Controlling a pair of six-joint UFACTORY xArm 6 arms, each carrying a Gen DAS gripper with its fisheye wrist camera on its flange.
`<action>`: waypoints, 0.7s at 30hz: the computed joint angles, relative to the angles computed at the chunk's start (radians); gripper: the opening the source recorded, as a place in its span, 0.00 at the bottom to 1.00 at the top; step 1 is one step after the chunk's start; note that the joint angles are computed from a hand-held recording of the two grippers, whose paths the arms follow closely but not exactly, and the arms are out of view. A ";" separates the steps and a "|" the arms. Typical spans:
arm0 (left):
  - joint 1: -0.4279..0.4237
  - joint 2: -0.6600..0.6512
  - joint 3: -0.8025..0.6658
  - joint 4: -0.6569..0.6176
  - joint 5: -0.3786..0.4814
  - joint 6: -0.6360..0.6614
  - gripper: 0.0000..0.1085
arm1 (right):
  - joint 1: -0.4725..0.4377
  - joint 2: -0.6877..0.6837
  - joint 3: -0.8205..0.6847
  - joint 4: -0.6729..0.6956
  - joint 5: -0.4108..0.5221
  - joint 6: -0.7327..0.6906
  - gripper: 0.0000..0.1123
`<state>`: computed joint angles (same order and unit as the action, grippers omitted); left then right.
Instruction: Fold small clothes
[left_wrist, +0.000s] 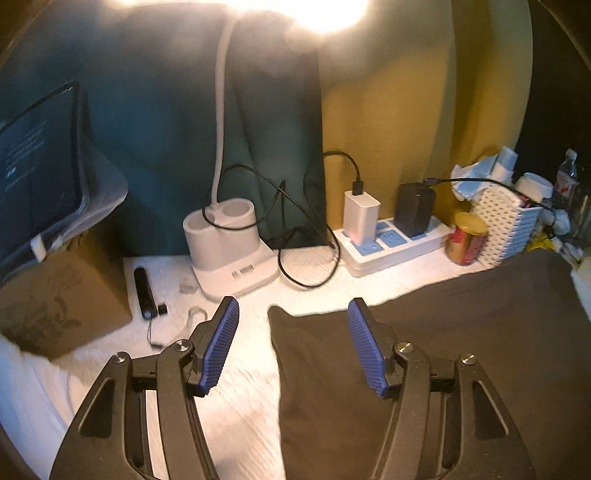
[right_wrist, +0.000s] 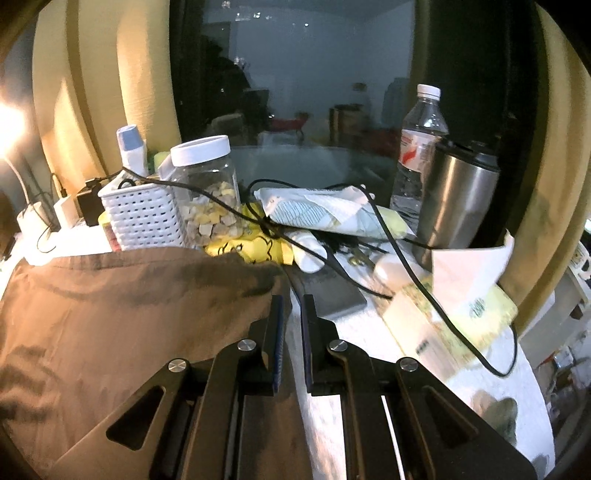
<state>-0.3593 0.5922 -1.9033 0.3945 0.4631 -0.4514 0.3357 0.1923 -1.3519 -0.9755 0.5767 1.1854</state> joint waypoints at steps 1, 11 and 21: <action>0.001 -0.026 0.040 -0.022 -0.013 0.006 0.56 | 0.004 -0.011 0.012 0.000 0.003 0.005 0.08; -0.005 -0.302 0.495 -0.253 -0.107 0.126 0.56 | 0.042 -0.193 0.222 -0.004 0.010 0.076 0.34; -0.035 -0.503 0.795 -0.399 -0.144 0.178 0.56 | 0.074 -0.367 0.454 0.054 0.006 0.122 0.39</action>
<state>-0.3944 0.0892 -1.1081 -0.0045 0.3192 -0.2736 0.4100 -0.1751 -0.8983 -0.9211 0.5829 1.3074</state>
